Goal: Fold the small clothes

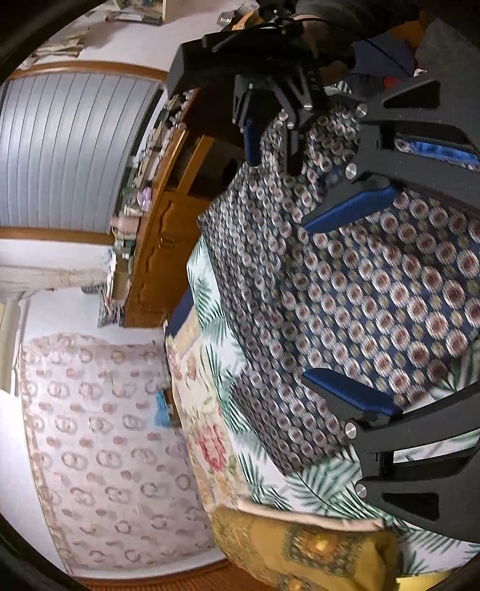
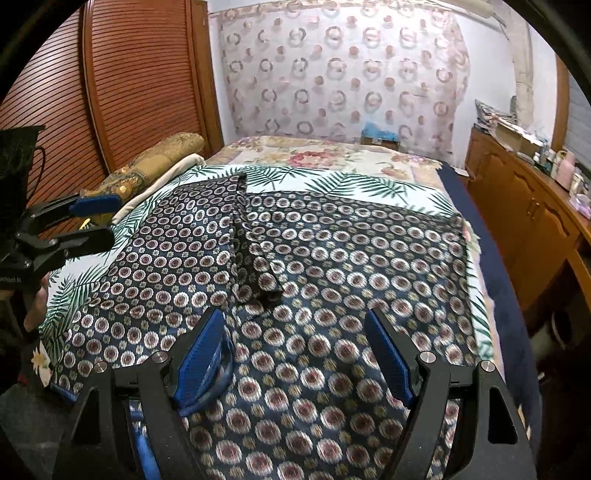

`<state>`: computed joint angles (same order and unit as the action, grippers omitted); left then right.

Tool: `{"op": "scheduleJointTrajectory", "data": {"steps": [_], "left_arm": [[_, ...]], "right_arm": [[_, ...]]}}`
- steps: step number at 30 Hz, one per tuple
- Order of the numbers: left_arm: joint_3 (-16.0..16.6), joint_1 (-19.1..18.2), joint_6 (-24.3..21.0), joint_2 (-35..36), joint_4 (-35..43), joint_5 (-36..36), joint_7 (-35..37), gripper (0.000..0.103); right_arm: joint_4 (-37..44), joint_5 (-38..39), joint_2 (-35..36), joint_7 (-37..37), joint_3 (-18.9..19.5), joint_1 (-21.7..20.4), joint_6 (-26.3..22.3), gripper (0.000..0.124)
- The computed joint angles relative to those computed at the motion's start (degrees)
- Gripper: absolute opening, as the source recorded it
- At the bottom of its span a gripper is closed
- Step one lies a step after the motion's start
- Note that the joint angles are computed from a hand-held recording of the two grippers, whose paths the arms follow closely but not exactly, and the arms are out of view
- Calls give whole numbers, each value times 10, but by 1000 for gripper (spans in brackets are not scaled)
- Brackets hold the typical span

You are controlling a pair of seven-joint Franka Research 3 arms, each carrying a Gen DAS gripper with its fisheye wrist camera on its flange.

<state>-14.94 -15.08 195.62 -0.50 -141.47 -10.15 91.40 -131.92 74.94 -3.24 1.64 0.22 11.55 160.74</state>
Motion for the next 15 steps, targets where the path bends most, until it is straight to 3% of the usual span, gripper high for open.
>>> {"op": "scheduleJointTrajectory", "data": {"steps": [3,5,8,13,15], "left_arm": [[-11,5,11,-8,-15,-79,60,76],[-5,10,15,-14,-28,-59,36,76],[-33,30,17,-18,-35,-136,90,76],[-17,39,24,-27,-57,-84,34,76],[-18,44,27,-27,-62,-74,22,76]], "right_arm": [[25,-25,22,20,6,3,-7,80],[43,-50,38,42,10,2,-17,80],[73,-93,64,75,17,0,-33,80],[127,-182,113,143,26,-8,-72,79],[147,-212,132,166,30,-14,-88,71]]}}
